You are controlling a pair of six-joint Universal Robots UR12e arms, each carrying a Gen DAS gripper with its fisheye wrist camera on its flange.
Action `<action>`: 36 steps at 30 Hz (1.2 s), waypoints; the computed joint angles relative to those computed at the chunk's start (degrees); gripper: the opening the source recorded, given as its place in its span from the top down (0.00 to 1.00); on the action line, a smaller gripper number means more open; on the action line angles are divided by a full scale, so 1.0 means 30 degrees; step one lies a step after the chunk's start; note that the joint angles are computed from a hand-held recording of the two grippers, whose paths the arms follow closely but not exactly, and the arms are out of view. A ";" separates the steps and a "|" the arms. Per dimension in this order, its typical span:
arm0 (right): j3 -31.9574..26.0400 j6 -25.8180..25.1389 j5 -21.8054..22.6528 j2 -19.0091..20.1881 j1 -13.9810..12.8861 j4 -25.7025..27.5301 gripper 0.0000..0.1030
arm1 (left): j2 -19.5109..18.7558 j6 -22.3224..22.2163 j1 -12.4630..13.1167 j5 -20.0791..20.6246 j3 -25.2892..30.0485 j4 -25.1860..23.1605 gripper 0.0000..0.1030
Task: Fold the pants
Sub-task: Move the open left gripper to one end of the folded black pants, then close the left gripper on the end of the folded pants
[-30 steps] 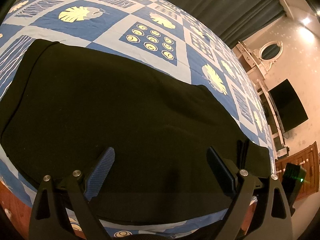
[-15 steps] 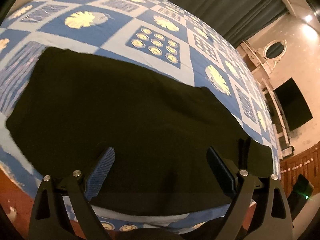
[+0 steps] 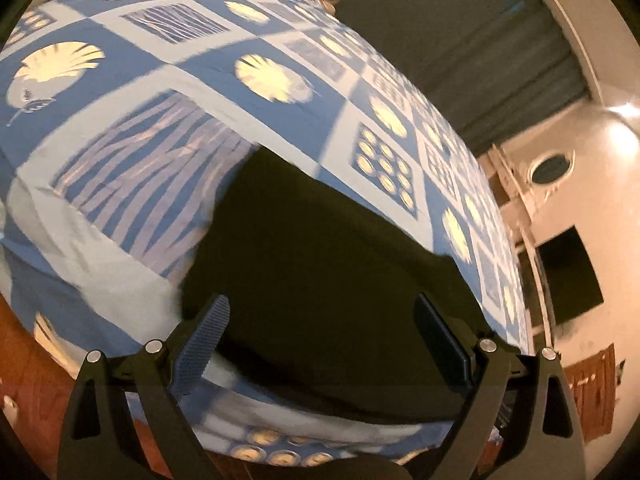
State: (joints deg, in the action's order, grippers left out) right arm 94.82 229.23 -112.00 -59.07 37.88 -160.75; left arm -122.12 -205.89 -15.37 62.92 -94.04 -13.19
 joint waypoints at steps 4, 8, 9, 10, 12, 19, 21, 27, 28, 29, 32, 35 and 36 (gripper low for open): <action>-0.0119 0.0044 -0.0401 0.0030 0.0087 0.0301 0.25 | -0.0219 0.0075 0.0660 -0.0874 -0.0149 0.0222 0.11; -0.0245 -0.0005 -0.0456 0.0070 0.0090 0.0703 0.24 | -0.0713 0.0655 0.1096 -0.2901 0.0073 -0.0125 0.11; -0.0311 -0.0056 -0.0493 0.0094 0.0102 0.0851 0.24 | -0.0804 0.0746 0.1155 -0.3338 0.0095 -0.0214 0.11; -0.0329 -0.0076 -0.0514 0.0107 0.0104 0.0919 0.24 | -0.0972 0.0895 0.1211 -0.3878 0.0206 -0.0388 0.11; -0.0422 -0.0083 -0.0534 0.0140 0.0114 0.1176 0.24 | -0.1166 0.1060 0.1211 -0.4167 0.0279 -0.0273 0.11; -0.0671 -0.0082 -0.0609 0.0217 0.0126 0.1853 0.23 | -0.2041 -0.0711 0.1539 -0.6303 0.0343 0.2287 0.11; -0.0726 -0.0094 -0.0645 0.0239 0.0136 0.1984 0.23 | -0.2181 -0.0708 0.1636 -0.6788 0.0432 0.2223 0.11; -0.0984 -0.0206 -0.0726 0.0361 0.0187 0.2494 0.19 | -0.2535 -0.1675 0.1902 -0.8695 0.0625 0.3221 0.11; -0.1028 -0.0214 -0.0772 0.0379 0.0202 0.2600 0.19 | -0.2448 -0.0880 0.1826 -0.8570 0.0691 0.2528 0.11; -0.1077 -0.0240 -0.0791 0.0393 0.0205 0.2715 0.18 | -0.2295 0.0014 0.1722 -0.8247 0.0709 0.1756 0.11; -0.1117 -0.0267 -0.0826 0.0401 0.0215 0.2837 0.18 | -0.1856 0.2497 0.1310 -0.6645 0.0875 -0.0054 0.11; -0.1207 -0.0239 -0.0820 0.0424 0.0220 0.3103 0.18 | -0.1655 0.4009 0.0938 -0.5316 0.1297 -0.1690 0.11; -0.1242 -0.0248 -0.0850 0.0433 0.0230 0.3198 0.18 | -0.1693 0.4092 0.0902 -0.5288 0.1404 -0.1777 0.11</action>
State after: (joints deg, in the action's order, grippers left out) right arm 91.10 228.49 -114.55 -57.77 38.57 -151.16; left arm -127.20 -193.61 -12.66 47.05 -89.83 -18.52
